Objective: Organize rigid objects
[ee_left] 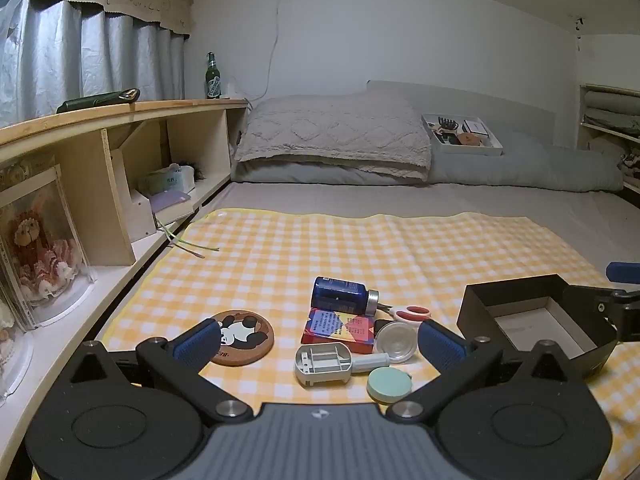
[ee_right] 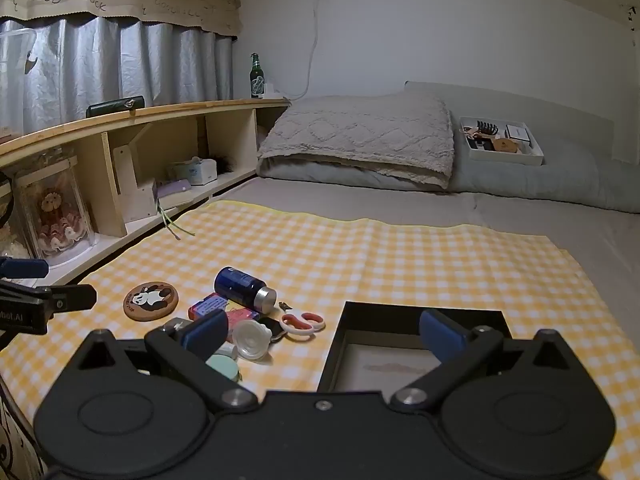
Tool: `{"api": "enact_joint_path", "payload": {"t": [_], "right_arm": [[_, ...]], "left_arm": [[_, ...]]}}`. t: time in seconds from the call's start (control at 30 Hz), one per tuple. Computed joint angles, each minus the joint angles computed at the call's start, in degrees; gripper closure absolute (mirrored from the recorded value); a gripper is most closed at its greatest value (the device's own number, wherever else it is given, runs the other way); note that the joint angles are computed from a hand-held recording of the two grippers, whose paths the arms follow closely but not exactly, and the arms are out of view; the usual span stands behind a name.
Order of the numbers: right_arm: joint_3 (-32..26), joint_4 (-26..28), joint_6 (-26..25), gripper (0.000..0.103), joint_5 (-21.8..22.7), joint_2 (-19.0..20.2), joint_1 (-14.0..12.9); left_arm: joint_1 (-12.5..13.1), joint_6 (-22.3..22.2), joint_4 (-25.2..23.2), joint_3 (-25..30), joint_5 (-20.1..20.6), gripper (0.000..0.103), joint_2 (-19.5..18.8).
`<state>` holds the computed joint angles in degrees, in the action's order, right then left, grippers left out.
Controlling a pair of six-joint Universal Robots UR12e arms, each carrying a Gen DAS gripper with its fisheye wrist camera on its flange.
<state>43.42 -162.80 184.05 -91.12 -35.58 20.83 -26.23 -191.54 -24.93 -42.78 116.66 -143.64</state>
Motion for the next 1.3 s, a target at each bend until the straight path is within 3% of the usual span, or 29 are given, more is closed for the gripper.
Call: {"api": "enact_joint_path", "payload": {"t": [1.3], "right_arm": [[-0.04, 0.65, -1.20, 0.000, 0.12, -0.08, 0.07]], "left_arm": [[-0.02, -0.25, 0.07, 0.44, -0.27, 0.000, -0.41]]}}
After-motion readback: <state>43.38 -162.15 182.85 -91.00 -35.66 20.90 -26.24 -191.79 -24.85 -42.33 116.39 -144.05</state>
